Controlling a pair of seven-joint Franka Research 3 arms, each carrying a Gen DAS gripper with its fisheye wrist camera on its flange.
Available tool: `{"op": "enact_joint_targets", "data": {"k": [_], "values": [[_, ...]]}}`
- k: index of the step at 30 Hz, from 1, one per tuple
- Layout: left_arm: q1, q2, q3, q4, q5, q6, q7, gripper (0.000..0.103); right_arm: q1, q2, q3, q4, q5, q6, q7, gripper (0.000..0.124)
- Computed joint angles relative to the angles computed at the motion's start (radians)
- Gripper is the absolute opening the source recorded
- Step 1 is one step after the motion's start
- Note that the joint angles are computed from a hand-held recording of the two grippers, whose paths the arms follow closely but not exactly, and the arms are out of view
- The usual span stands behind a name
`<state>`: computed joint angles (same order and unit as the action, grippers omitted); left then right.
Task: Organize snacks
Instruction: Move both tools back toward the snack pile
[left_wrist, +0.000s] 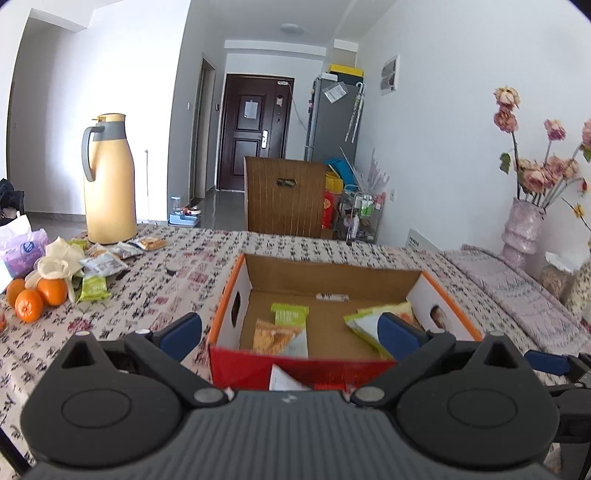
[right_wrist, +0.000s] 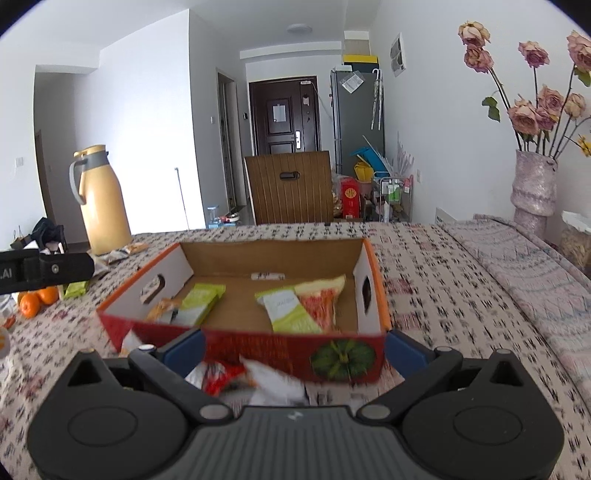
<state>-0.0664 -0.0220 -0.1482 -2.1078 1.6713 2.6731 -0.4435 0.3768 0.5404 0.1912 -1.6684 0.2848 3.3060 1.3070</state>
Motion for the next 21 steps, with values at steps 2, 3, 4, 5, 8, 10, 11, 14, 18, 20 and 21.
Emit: {"op": "enact_joint_targets", "data": {"k": [2, 3, 4, 5, 8, 10, 11, 14, 18, 20, 21], "values": [[-0.003, -0.016, -0.003, -0.029, -0.003, 0.004, -0.003, 0.103, -0.008, -0.027, 0.008, -0.051, 0.000, 0.014, -0.002, 0.103], [-0.003, -0.023, -0.004, -0.043, -0.001, 0.009, -0.007, 0.103, -0.017, -0.040, 0.016, -0.076, -0.003, 0.020, -0.004, 0.103], [-0.004, -0.029, -0.006, -0.057, 0.000, 0.013, -0.007, 0.103, -0.025, -0.057, 0.023, -0.109, -0.006, 0.029, -0.008, 0.103], [-0.004, -0.034, -0.007, -0.071, -0.003, 0.013, -0.002, 0.103, -0.027, -0.069, 0.024, -0.132, -0.009, 0.034, -0.009, 0.103], [-0.002, -0.048, -0.009, -0.113, -0.020, 0.021, 0.012, 0.103, -0.023, -0.108, 0.012, -0.204, -0.012, 0.043, -0.009, 0.103], [0.000, -0.060, -0.009, -0.143, -0.029, 0.029, 0.008, 0.103, -0.038, -0.129, 0.023, -0.246, -0.016, 0.047, -0.006, 0.103], [0.001, -0.065, -0.010, -0.156, -0.034, 0.032, 0.007, 0.103, -0.043, -0.138, 0.028, -0.265, -0.019, 0.050, -0.003, 0.103], [0.002, -0.085, -0.013, -0.196, -0.038, 0.040, -0.008, 0.103, -0.052, -0.162, 0.032, -0.316, -0.026, 0.048, 0.004, 0.103], [0.006, -0.117, -0.016, -0.250, -0.040, 0.061, -0.031, 0.103, -0.033, -0.184, 0.008, -0.365, -0.020, 0.032, 0.014, 0.103], [0.008, -0.128, -0.017, -0.269, -0.044, 0.067, -0.038, 0.103, -0.027, -0.191, 0.000, -0.382, -0.014, 0.020, 0.020, 0.103], [0.009, -0.134, -0.018, -0.280, -0.046, 0.071, -0.044, 0.103, -0.026, -0.194, -0.002, -0.389, -0.011, 0.018, 0.023, 0.103]]}}
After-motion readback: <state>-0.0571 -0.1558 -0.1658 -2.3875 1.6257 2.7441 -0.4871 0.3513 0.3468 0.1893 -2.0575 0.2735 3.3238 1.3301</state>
